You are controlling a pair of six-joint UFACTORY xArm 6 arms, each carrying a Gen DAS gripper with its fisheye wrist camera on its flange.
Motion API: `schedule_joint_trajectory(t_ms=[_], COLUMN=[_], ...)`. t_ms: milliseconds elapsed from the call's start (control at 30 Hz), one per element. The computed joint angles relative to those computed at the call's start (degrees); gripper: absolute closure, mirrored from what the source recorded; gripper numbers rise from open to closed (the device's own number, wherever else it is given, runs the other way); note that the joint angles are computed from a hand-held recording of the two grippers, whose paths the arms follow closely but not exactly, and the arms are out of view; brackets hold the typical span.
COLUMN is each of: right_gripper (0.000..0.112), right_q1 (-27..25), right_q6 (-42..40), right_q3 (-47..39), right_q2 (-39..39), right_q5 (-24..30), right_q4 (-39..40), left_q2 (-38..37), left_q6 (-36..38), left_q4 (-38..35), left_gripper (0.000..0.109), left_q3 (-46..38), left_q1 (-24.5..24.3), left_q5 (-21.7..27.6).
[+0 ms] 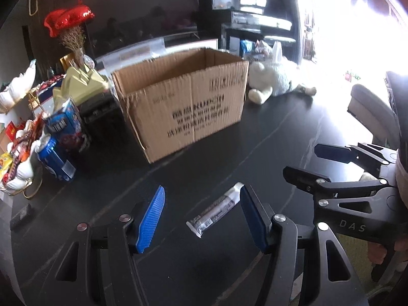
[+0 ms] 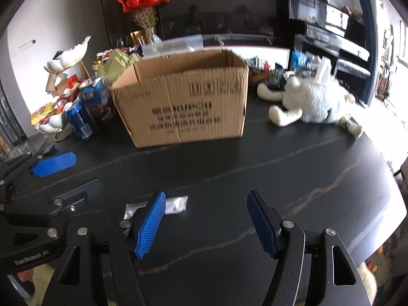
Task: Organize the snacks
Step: 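Move the left gripper toward the white snack bar on the table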
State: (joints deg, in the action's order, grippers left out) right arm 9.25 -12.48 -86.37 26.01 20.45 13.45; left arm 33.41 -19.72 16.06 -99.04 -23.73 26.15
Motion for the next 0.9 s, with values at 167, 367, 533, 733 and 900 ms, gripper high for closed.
schedule_joint_trajectory(t_ms=[167, 367, 533, 733, 900], right_gripper=[0.045, 0.045, 0.045, 0.045, 0.045], right_q1=[-0.2, -0.6, -0.9, -0.9, -1.0], right_q6=[2.0, 3.2, 4.9, 5.4, 4.7], right_q3=[-0.1, -0.5, -0.4, -0.8, -1.4], right_q2=[1.6, 3.2, 4.1, 5.5, 6.7], right_q5=[2.1, 3.5, 3.4, 2.5, 1.8], right_q4=[-1.2, -1.9, -3.7, -4.2, -4.3], left_q2=[1.9, 4.9, 8.5, 13.0, 16.1], left_q6=[3.0, 8.8, 12.6, 15.0, 15.5], left_q4=[-2.6, -9.1, -12.4, -14.7, -14.6], left_gripper=[0.048, 0.048, 0.048, 0.049, 0.05], left_q3=[-0.4, -2.7, -6.9, -12.5, -16.4], left_q1=[0.0, -0.3, -0.4, -0.5, -0.6], left_q5=[0.4, 1.9, 4.7, 7.7, 9.5])
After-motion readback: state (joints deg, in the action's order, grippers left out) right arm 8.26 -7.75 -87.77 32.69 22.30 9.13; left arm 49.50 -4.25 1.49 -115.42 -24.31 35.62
